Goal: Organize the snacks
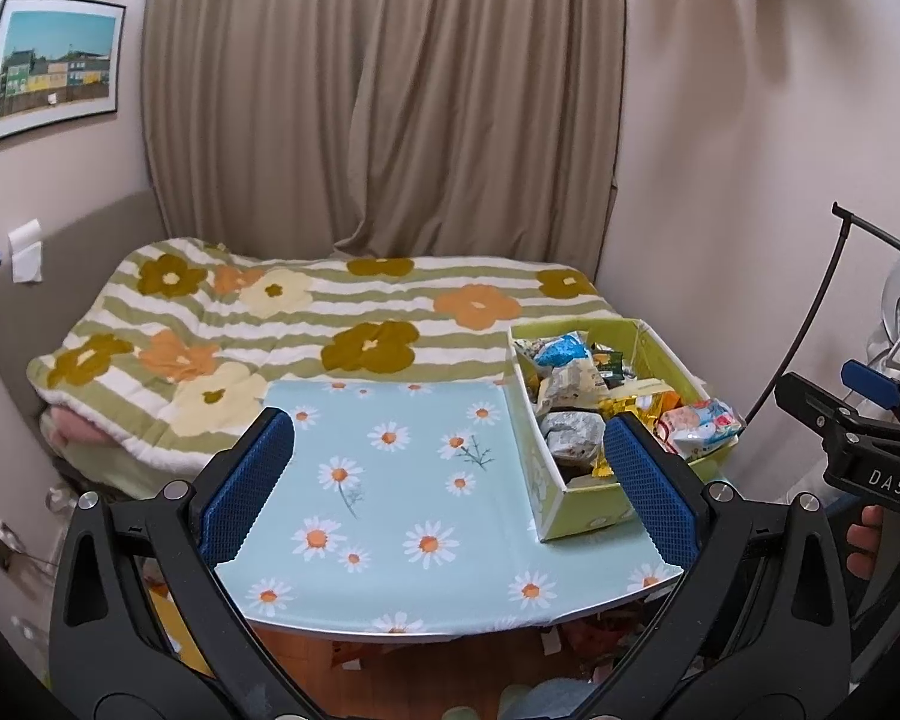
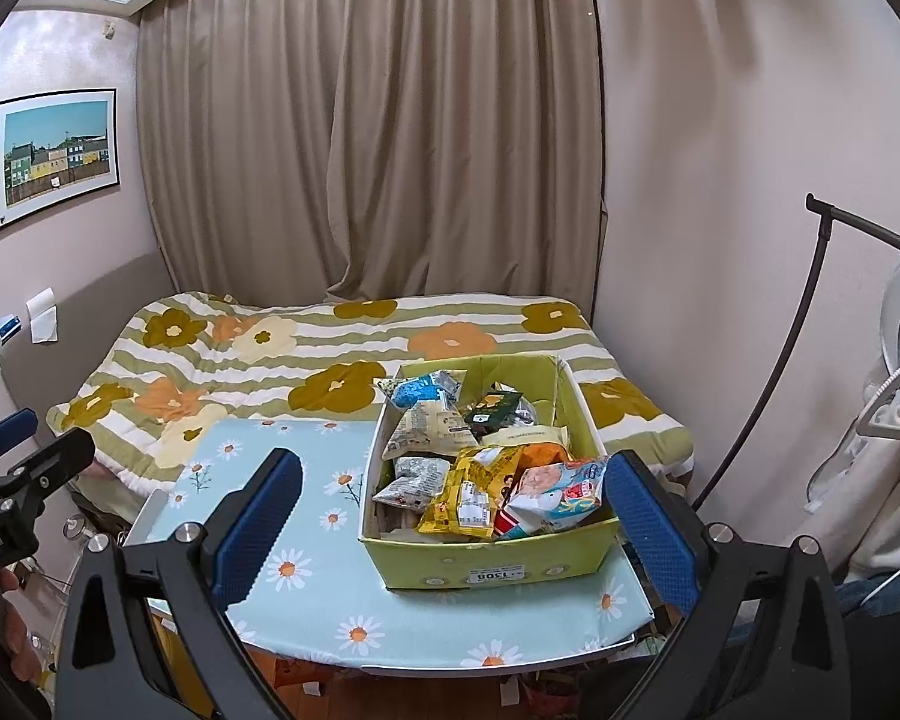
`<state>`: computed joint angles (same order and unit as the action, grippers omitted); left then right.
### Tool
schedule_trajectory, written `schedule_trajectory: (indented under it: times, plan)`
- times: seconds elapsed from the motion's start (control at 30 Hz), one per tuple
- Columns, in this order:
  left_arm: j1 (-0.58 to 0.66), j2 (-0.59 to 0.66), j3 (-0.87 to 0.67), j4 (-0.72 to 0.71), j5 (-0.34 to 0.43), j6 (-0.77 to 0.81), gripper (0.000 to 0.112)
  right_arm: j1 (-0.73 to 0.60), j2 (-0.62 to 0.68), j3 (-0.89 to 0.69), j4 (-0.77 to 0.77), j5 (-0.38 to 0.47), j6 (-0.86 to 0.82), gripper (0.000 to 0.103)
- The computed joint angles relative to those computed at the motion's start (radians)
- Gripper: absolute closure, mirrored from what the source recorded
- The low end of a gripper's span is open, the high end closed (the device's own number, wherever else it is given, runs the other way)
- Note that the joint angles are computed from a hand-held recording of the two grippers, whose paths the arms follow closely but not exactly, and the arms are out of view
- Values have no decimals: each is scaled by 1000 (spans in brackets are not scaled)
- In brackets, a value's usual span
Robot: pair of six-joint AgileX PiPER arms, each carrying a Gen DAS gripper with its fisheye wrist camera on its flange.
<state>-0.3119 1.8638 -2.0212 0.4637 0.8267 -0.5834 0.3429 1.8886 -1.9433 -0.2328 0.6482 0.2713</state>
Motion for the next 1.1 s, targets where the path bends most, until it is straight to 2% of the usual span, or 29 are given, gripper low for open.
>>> schedule_trajectory:
  times: [0.37,0.63,0.8,0.97,1.1]
  plan:
    - [8,60,-85,-42,28,30,10,2,9,-6,-7,5,16,2]
    - [-20,60,-62,100,10,-58,10,4,28,-30,9,16,1,2]
    - [-31,74,-75,147,31,-81,10,2,47,-56,25,25,-15,2]
    - [-6,59,-40,82,-20,-67,10,7,59,-74,27,39,-15,2]
    - [-12,48,-5,141,-37,-110,10,8,82,-108,38,58,-29,2]
